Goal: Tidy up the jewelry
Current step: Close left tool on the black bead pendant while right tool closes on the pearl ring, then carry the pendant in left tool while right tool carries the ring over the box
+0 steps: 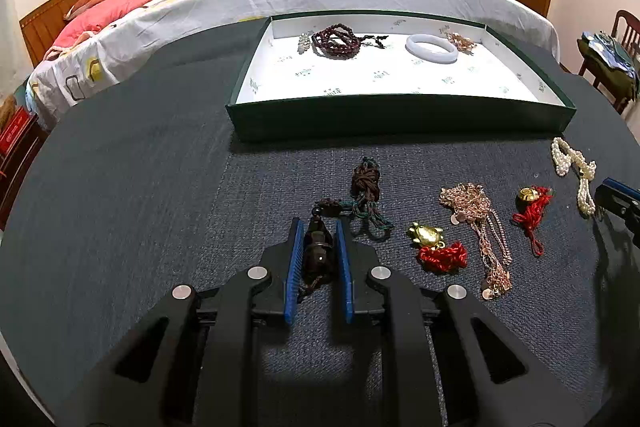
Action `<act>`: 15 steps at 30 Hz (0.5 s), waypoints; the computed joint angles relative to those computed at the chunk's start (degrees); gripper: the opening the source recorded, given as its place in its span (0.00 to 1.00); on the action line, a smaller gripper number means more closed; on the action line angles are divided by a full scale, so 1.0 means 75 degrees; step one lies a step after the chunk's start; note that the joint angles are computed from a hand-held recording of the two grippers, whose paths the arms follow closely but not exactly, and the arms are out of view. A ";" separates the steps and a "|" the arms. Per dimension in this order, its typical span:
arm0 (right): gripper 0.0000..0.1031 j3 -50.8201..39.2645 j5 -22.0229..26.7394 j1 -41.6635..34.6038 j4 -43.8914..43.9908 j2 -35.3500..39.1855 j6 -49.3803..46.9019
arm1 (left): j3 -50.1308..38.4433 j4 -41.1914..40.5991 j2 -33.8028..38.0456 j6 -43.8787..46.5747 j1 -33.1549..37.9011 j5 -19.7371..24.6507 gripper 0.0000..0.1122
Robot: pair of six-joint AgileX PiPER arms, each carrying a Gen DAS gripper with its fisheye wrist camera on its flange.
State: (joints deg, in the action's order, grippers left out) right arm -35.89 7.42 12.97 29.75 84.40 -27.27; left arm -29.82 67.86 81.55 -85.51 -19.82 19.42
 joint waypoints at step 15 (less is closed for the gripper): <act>0.19 -0.0064 0.0188 0.0038 -0.0596 -0.0385 0.0618 | 0.0048 -0.0845 -0.0744 0.0825 0.0006 0.0199 0.15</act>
State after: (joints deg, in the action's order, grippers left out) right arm -36.37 8.84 13.25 25.28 81.50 -22.64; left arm -29.46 61.52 75.97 -79.33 -19.77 20.92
